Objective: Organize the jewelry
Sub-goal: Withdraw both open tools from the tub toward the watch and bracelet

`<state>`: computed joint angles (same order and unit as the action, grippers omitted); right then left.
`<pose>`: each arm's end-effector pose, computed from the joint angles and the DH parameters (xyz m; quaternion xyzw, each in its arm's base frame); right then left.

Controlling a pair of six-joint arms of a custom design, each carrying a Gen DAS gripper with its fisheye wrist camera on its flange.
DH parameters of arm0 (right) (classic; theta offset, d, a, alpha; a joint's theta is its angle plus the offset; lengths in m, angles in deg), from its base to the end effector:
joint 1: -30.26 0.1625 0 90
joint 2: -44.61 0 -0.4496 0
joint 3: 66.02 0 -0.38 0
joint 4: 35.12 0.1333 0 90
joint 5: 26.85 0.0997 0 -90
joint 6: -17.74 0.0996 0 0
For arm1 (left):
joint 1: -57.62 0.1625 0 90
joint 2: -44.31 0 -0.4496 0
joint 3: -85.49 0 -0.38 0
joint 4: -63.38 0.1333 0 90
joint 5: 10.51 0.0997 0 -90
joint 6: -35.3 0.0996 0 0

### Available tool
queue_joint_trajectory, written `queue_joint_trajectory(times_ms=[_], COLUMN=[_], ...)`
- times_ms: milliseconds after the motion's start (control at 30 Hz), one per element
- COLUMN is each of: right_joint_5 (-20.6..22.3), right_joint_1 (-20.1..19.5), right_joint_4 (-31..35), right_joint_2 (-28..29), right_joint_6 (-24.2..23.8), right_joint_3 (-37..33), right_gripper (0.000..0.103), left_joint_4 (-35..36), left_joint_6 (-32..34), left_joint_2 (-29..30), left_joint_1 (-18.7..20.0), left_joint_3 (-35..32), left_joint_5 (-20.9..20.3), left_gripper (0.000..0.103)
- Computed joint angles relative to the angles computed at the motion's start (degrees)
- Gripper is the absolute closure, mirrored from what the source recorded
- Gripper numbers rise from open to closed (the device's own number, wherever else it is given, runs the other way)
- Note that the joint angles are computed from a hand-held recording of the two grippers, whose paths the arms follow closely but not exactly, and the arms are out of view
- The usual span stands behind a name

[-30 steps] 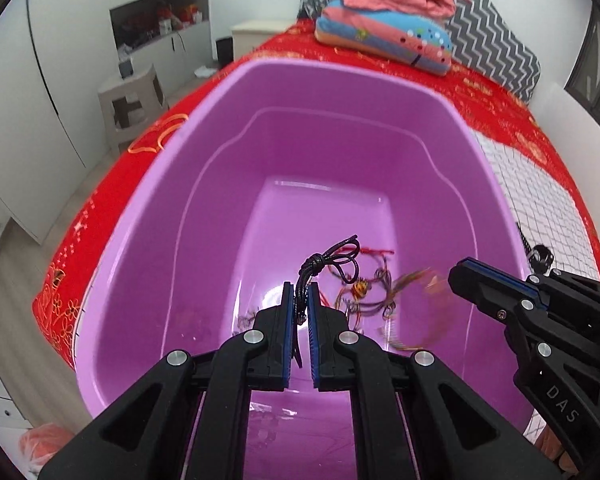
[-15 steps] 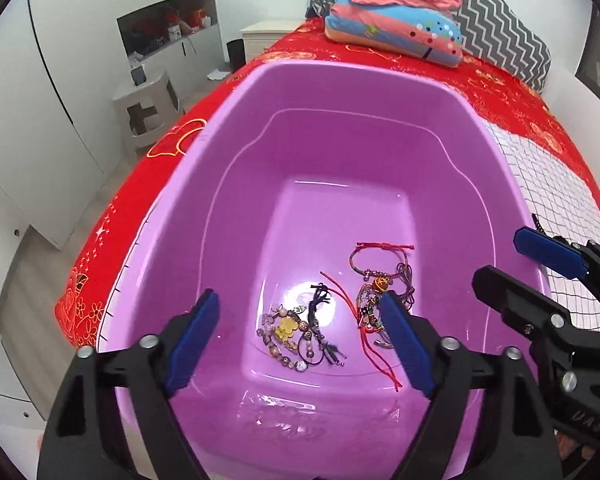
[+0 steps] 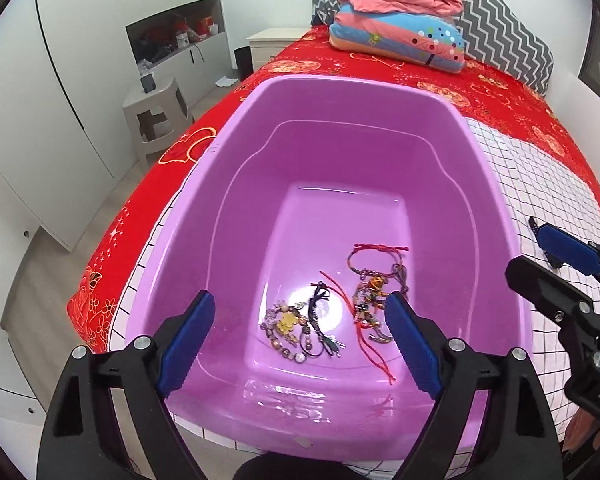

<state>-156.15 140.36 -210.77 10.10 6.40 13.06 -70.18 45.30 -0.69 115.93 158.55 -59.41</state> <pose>0.3295 -0.6961 0.1580 0.1254 -0.8809 0.3535 0.2887 -0.2350 -0.7591 0.2560 0.2859 0.8839 -0.1895 0.3178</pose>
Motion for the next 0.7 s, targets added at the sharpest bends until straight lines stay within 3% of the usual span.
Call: queue_joint_trajectory(times_ms=[300, 700], right_joint_5=[0.0, -5.5], right_joint_1=[-1.0, -3.5], right_joint_4=[-8.4, -23.8], right_joint_2=[-6.9, -16.8], right_joint_6=[2.4, 2.1], right_joint_3=[10.9, 27.8], right_gripper=[0.043, 0.038], left_joint_4=[-2.1, -8.5], left_joint_6=[-2.4, -0.5], left_joint_2=[-1.0, -1.2], left_joint_1=[-2.3, -8.2], left_joint_3=[4.1, 12.2], left_joint_5=[-3.9, -7.8], left_gripper=[0.016, 0.008])
